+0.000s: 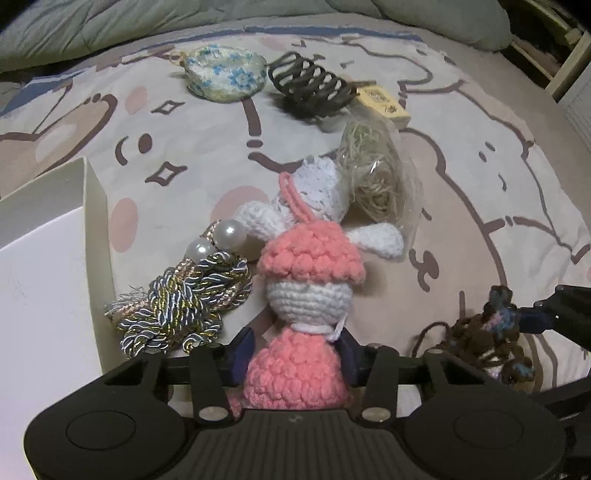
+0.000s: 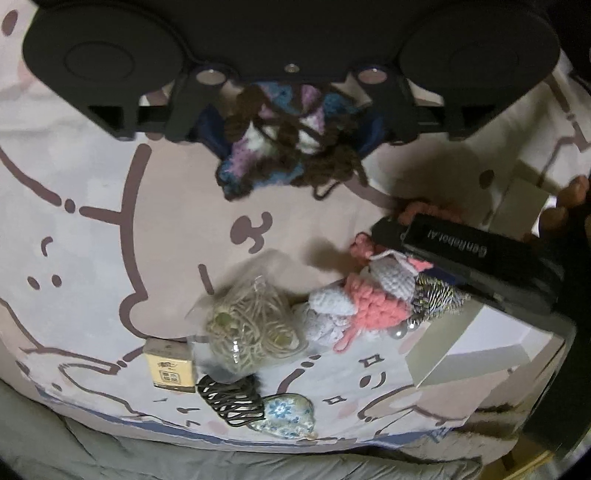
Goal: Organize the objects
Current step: 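Carry the bunny into the white box with the left gripper while the right gripper carries the scrunchie over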
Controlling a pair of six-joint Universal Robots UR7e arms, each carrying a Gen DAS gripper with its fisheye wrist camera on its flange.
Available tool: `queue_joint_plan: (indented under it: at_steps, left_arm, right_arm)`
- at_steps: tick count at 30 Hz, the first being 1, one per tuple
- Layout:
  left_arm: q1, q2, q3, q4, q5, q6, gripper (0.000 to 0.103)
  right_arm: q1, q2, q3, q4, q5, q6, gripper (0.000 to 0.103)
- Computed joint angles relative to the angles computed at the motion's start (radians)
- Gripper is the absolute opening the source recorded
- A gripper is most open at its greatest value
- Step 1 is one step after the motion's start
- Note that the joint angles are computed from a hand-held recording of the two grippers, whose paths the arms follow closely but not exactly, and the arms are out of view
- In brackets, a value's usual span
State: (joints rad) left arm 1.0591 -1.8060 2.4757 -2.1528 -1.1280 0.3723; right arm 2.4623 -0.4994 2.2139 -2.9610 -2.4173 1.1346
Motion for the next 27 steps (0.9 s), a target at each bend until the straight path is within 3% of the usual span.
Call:
queue_joint_plan:
  at_steps: [1, 3, 7, 15, 27]
  left_arm:
    - [-0.001, -0.006, 0.0, -0.002, -0.003, -0.001, 0.048]
    - [-0.003, -0.023, 0.0, -0.005, -0.007, 0.002, 0.047]
    - [-0.005, -0.061, -0.003, -0.005, -0.017, 0.002, 0.046]
    - [-0.003, -0.143, -0.02, 0.014, -0.043, 0.004, 0.045]
    - [-0.024, -0.255, -0.039, 0.0, -0.07, 0.012, 0.045]
  right_arm:
    - [0.005, -0.004, -0.001, 0.008, -0.011, 0.008, 0.055]
    - [0.017, -0.018, -0.001, 0.036, -0.034, 0.038, 0.049]
    - [0.039, -0.048, 0.01, 0.082, -0.067, 0.103, 0.042]
    - [0.081, -0.098, 0.01, 0.187, -0.143, 0.238, 0.039]
    - [0.146, -0.105, -0.054, 0.302, -0.24, 0.346, 0.039]
